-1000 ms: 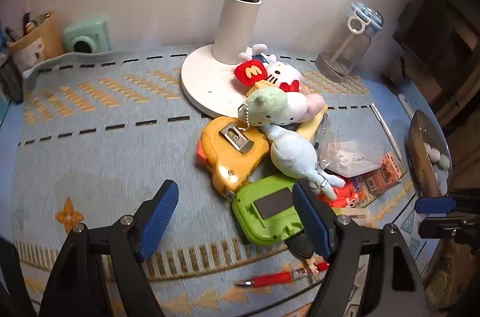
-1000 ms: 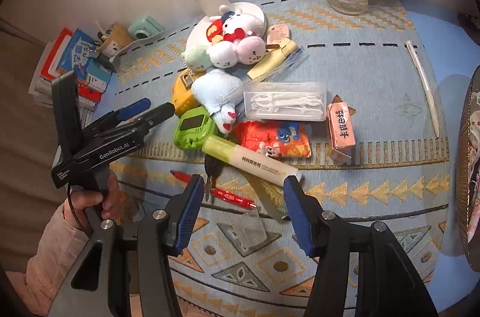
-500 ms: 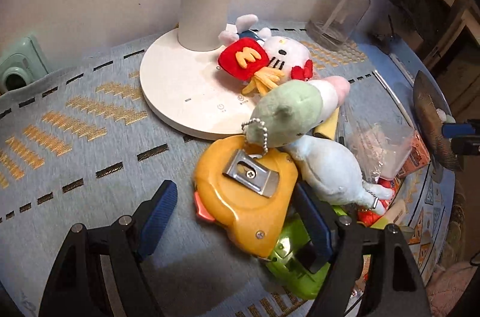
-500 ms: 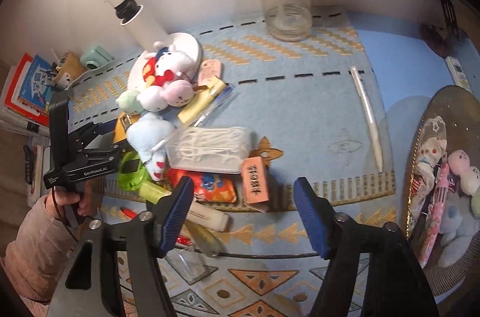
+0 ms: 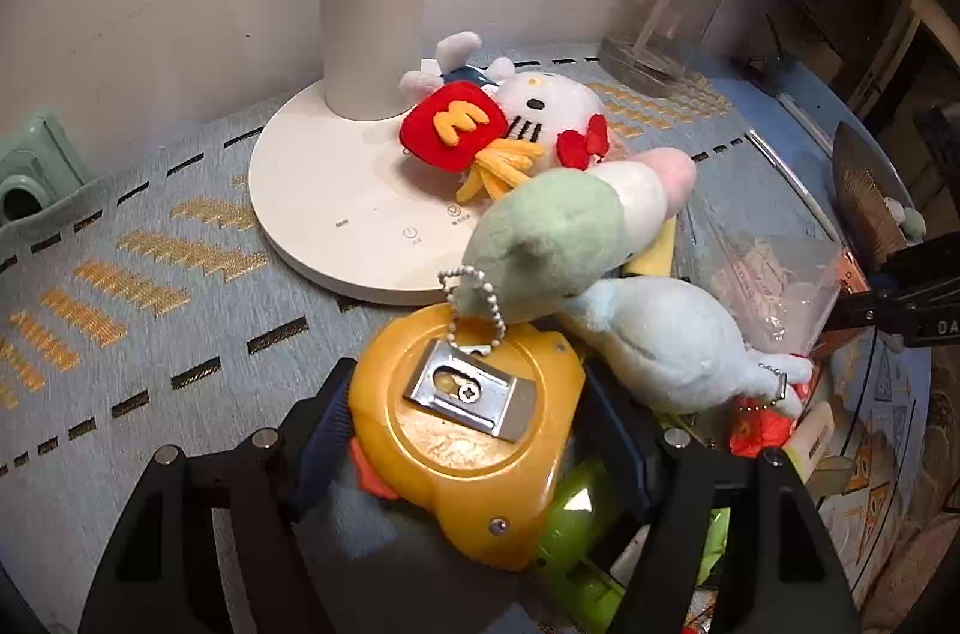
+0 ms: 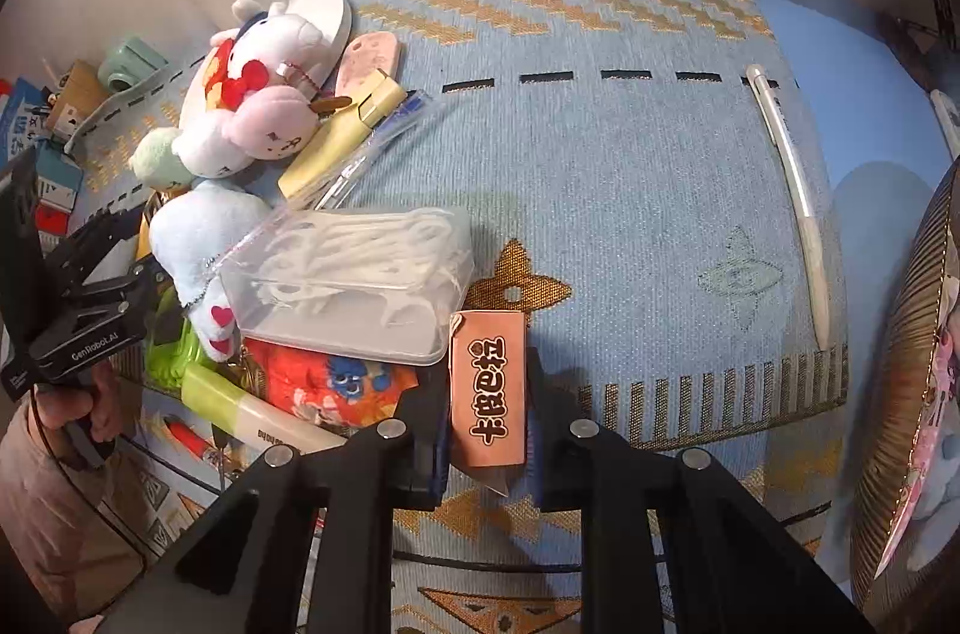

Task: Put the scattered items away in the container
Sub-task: 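Grasp the yellow tape measure with the left gripper while the right grasps the orange box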

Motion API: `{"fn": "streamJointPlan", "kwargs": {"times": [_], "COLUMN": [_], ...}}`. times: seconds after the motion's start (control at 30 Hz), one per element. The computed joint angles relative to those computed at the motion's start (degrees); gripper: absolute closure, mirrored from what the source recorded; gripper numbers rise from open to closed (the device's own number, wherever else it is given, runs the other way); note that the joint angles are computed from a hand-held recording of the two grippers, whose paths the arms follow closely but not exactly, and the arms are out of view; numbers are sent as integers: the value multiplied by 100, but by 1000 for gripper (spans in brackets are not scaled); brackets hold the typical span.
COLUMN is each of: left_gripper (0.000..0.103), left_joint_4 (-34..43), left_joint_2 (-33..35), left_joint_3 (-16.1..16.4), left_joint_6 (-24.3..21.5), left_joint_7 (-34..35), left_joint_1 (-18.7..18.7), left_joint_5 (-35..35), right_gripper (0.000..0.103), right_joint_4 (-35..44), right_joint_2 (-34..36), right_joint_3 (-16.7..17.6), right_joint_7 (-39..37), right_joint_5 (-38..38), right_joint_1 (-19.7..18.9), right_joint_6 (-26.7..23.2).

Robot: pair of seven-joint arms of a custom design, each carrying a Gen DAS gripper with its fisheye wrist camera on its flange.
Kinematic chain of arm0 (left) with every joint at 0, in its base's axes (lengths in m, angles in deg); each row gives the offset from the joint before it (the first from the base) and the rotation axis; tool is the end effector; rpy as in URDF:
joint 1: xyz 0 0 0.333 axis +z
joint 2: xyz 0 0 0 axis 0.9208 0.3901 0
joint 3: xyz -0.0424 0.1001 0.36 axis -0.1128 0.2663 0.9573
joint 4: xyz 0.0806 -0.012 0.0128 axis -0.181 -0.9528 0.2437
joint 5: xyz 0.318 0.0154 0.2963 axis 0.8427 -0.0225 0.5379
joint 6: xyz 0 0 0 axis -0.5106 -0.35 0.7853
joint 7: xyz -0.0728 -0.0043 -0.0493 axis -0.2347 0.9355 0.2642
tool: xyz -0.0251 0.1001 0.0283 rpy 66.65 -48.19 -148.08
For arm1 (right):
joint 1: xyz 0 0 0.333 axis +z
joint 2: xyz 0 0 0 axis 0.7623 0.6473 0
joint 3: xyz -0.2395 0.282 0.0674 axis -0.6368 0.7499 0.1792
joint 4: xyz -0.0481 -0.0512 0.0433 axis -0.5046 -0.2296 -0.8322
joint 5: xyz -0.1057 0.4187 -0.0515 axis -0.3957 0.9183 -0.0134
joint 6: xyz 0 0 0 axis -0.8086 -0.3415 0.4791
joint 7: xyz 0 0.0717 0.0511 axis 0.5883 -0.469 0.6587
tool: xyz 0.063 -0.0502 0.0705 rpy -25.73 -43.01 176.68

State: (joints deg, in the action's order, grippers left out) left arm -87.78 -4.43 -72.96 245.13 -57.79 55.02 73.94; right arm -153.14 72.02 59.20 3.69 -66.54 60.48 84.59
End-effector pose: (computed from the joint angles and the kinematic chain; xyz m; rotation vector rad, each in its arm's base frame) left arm 0.3815 -0.2194 0.4240 -2.1871 1.6822 -0.6199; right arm 0.5159 0.1185 0.4432 -2.3868 1.5973 0.0947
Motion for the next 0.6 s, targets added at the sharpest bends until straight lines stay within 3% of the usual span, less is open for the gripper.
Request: {"fn": "streamJointPlan", "kwargs": {"times": [0.17, 0.4, 0.6], "left_gripper": [33, 33, 33], "left_joint_4": [-146, -28, 201], "left_joint_2": [-395, -935, -1228], "left_joint_3": [-103, -303, -559], "left_joint_6": [-288, -1238, -1741], "left_joint_7": [-361, -748, -1315], "left_joint_1": [-112, -467, -653], "left_joint_5": [-193, -393, -355], "right_gripper": [83, 83, 83], "right_joint_4": [-216, -328, -233], "right_joint_2": [-375, -905, -1110], "right_joint_3": [-93, -285, -482], "right_joint_7": [-31, -305, -708], "right_joint_5": [215, 792, 1165], "right_joint_1": [-63, -151, -240], "right_joint_6": [190, 184, -19]}}
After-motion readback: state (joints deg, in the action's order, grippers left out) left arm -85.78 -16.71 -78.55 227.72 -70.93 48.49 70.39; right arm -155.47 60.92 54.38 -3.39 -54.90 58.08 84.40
